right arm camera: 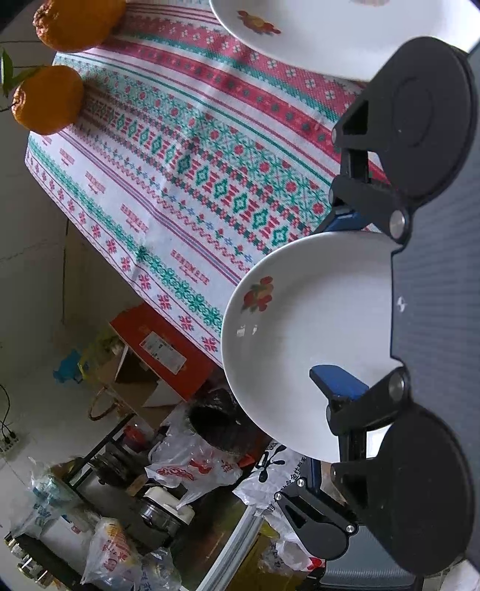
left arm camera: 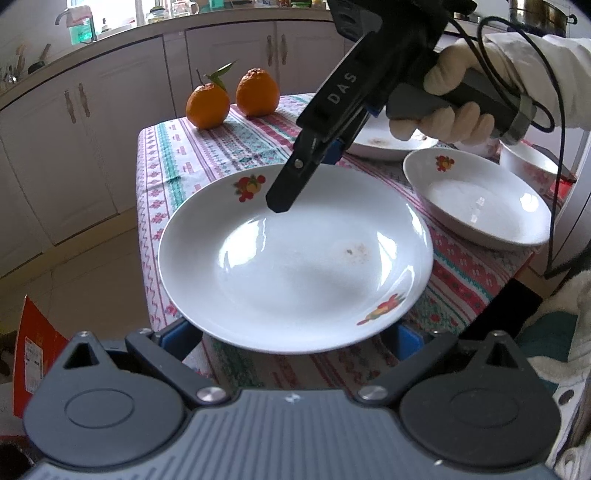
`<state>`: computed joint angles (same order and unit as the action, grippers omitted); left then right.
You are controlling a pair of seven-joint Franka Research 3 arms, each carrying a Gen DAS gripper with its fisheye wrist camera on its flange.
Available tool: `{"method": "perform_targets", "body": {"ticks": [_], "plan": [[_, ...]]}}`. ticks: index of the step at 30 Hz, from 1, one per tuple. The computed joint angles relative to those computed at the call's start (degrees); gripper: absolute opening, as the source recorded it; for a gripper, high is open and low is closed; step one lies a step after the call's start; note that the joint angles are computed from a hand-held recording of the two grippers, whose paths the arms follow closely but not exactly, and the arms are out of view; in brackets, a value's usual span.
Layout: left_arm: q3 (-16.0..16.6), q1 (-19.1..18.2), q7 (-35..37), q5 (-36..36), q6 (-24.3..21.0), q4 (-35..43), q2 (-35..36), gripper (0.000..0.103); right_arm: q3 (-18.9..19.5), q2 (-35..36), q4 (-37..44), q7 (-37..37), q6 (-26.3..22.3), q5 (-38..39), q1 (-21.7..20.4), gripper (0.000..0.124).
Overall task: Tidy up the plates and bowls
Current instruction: 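Lift the gripped plate with the right tool and carry it across the table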
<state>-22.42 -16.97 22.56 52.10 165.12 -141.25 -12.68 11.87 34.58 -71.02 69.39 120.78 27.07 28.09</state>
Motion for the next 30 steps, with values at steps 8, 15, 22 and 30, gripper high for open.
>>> {"method": "perform_targets", "body": {"ticks": [8,15,22,30], "plan": [[1.48,1.75,1.29,3.48,1.84,3.12,2.97,0.101,-0.63,3.06,5.69,1.39,0.26,-1.05,0.02,0.077],[3.54,2.76,1.26,7.23,4.23,6.16,6.76,0.101,-1.06,8.42,14.39,3.14,-1.40,-2.62,0.17,0.077],[5.63,2.19,0.93,9.33,4.70,9.02,10.40,0.101,-1.59,13.99,22.67,5.41,-2.98,-4.26,0.69,0.077],[7.37,1.29,1.07,8.70,5.13,10.08,11.91,0.101,-1.71,19.65,31.52,7.29,-6.00,-5.49,1.16,0.077]]}}
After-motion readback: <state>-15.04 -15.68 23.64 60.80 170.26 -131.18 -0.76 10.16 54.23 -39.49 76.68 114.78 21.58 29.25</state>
